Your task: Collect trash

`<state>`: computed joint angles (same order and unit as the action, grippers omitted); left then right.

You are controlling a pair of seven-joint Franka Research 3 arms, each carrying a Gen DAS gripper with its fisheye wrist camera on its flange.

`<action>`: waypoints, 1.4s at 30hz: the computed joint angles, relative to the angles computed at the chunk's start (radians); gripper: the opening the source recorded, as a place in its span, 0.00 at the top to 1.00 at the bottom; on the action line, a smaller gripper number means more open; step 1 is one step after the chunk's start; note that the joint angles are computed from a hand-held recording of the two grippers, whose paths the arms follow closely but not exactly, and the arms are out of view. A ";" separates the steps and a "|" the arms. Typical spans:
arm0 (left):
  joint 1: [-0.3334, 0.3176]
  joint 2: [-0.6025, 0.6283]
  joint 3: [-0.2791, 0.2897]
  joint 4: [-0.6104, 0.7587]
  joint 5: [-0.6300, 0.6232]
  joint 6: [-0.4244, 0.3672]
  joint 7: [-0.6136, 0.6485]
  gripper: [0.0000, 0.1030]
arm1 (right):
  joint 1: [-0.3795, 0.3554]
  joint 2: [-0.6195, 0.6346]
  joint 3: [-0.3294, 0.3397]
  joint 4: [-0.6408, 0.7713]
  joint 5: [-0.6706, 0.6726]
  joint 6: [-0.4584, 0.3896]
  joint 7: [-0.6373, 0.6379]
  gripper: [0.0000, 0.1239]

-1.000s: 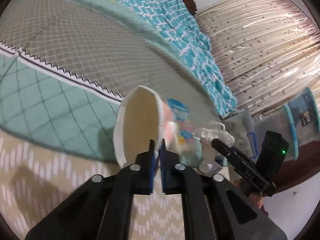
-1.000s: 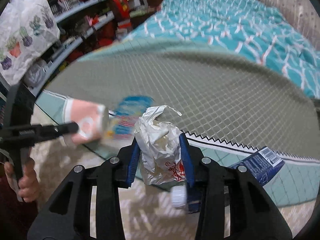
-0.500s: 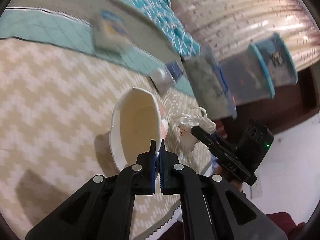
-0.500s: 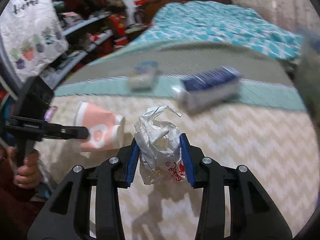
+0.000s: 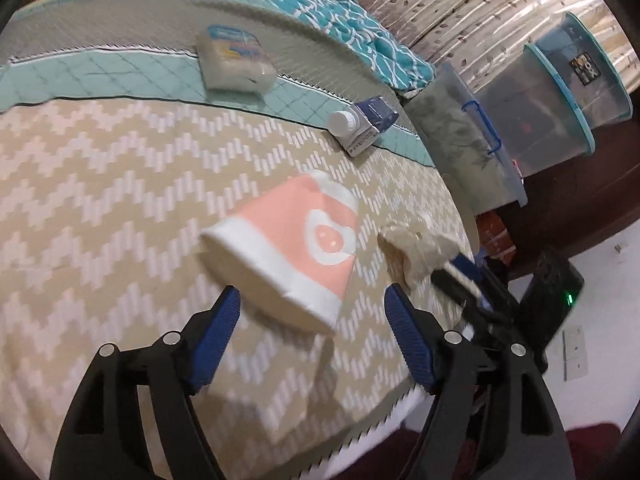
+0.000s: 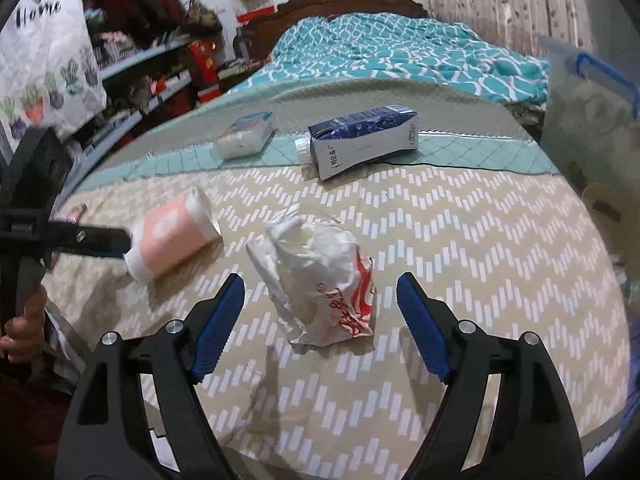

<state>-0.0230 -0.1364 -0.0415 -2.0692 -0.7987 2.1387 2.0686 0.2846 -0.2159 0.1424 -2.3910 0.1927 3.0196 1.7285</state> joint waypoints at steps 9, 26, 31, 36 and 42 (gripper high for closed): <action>0.025 0.034 0.039 0.086 -0.015 0.042 0.050 0.23 | 0.161 -0.005 -0.136 -0.012 0.362 0.045 -0.224 0.36; 0.071 0.193 -0.096 0.182 -0.006 -0.068 0.137 0.45 | -0.003 0.059 0.002 0.074 -0.001 -0.110 0.001 0.34; 0.042 0.150 -0.087 0.130 -0.025 -0.059 0.131 0.70 | 0.029 0.081 -0.021 0.082 0.013 -0.092 -0.045 0.65; 0.009 0.177 -0.097 0.183 -0.052 -0.062 0.104 0.77 | 0.031 0.027 -0.052 0.008 0.090 -0.002 -0.044 0.69; -0.042 0.322 -0.167 0.391 -0.035 -0.099 0.046 0.78 | -0.076 -0.093 -0.062 -0.143 0.129 0.092 0.034 0.69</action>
<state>-0.0645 0.1861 -0.2086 -1.6783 -0.8336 2.0397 2.1143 0.2081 -0.3091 0.0805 -2.5341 0.3212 3.1120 1.7624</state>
